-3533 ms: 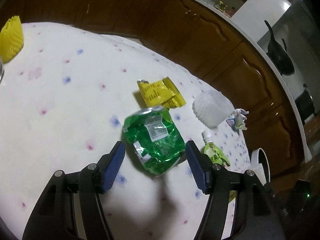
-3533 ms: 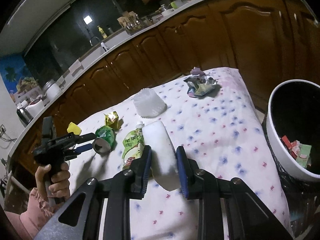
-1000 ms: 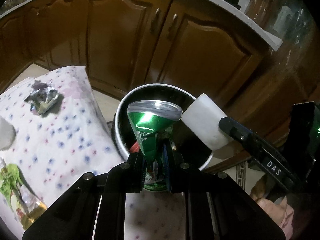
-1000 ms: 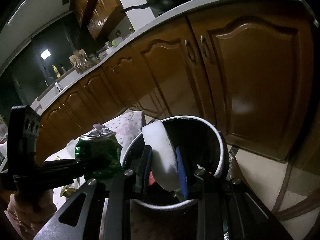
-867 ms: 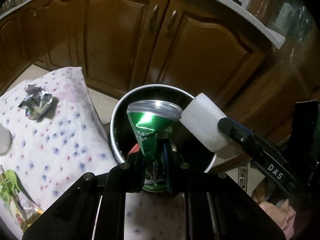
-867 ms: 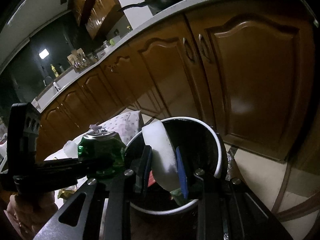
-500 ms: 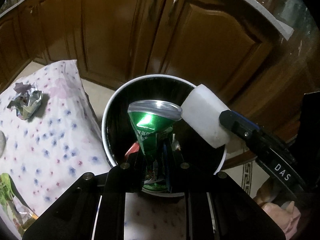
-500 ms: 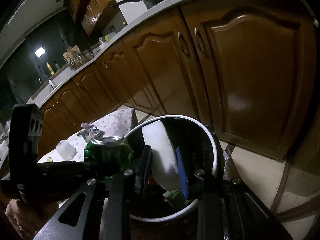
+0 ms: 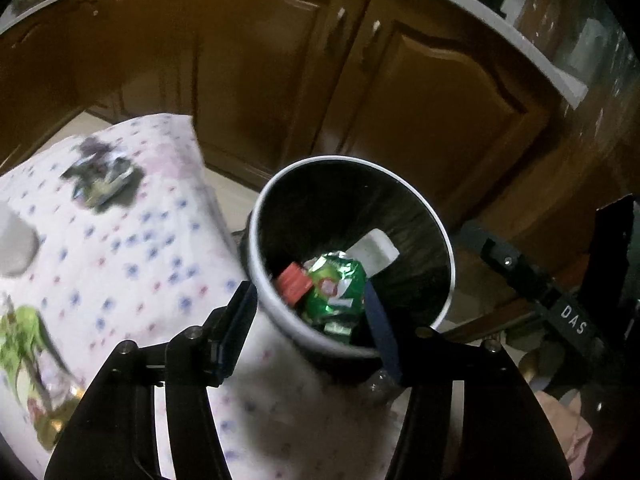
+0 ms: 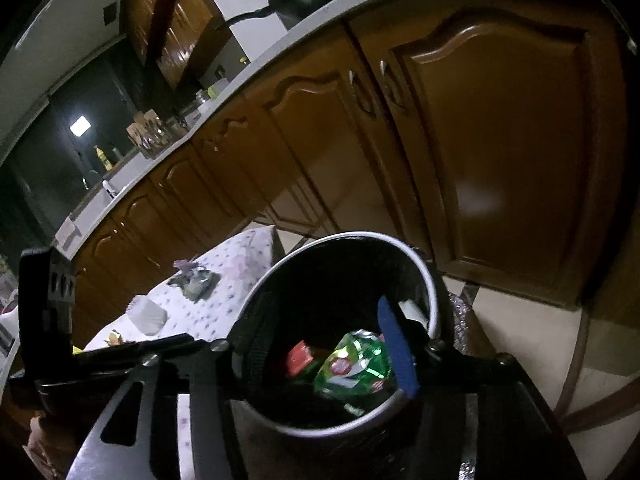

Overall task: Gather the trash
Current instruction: 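Move both tools back to the yellow wrapper and green juice pouch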

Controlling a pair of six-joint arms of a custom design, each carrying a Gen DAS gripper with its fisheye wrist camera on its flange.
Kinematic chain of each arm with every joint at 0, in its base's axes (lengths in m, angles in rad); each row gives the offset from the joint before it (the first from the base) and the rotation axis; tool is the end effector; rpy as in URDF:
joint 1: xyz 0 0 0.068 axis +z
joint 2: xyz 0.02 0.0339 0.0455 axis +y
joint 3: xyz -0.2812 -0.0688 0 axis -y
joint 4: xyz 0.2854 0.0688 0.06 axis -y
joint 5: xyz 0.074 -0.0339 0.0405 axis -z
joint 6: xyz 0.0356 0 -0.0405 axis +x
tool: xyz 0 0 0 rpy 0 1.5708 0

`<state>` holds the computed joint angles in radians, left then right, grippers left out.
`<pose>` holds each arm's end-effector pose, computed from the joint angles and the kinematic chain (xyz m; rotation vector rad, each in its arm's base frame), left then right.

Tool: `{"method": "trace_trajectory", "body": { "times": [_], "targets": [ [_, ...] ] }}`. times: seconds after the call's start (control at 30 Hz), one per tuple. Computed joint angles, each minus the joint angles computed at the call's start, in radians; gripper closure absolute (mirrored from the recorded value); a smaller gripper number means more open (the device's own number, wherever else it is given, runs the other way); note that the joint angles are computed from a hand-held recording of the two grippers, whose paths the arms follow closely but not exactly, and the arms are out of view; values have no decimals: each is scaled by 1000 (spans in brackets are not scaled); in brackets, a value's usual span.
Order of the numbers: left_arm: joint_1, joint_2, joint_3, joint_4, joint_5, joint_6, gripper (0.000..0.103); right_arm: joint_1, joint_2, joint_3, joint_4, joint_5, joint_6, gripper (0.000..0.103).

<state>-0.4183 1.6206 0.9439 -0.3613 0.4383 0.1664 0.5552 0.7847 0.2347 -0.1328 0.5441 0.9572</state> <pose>0.3119 -0.1552 0.1709 0.8981 2.4372 -0.6617 0.1599 0.0775 0.1483 0.7035 2.0344 0.2634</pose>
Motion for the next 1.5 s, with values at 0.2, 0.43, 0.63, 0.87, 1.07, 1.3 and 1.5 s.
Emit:
{"method": "trace_trajectory", "body": {
  "times": [0.2, 0.43, 0.63, 0.87, 1.07, 1.3, 1.5],
  "targets": [
    [153, -113, -137, 18, 75, 41, 46, 196, 54, 27, 4, 141, 131, 27],
    [370, -197, -234, 8, 137, 141, 45, 387, 268, 108, 69, 254, 260, 18],
    [592, -150, -213, -49, 207, 250, 45, 417, 485, 184, 216, 191, 248, 15],
    [767, -69, -158, -87, 238, 333, 45, 444, 723, 335, 311, 106, 187, 15],
    [869, 13, -92, -105, 250, 370, 45, 435, 840, 450, 326, 32, 116, 16],
    [926, 89, -17, -89, 233, 373, 45, 418, 938, 572, 306, -25, 45, 16],
    [928, 149, 47, -15, 197, 351, 41, 384, 1011, 674, 296, -91, -51, 16]
  ]
}}
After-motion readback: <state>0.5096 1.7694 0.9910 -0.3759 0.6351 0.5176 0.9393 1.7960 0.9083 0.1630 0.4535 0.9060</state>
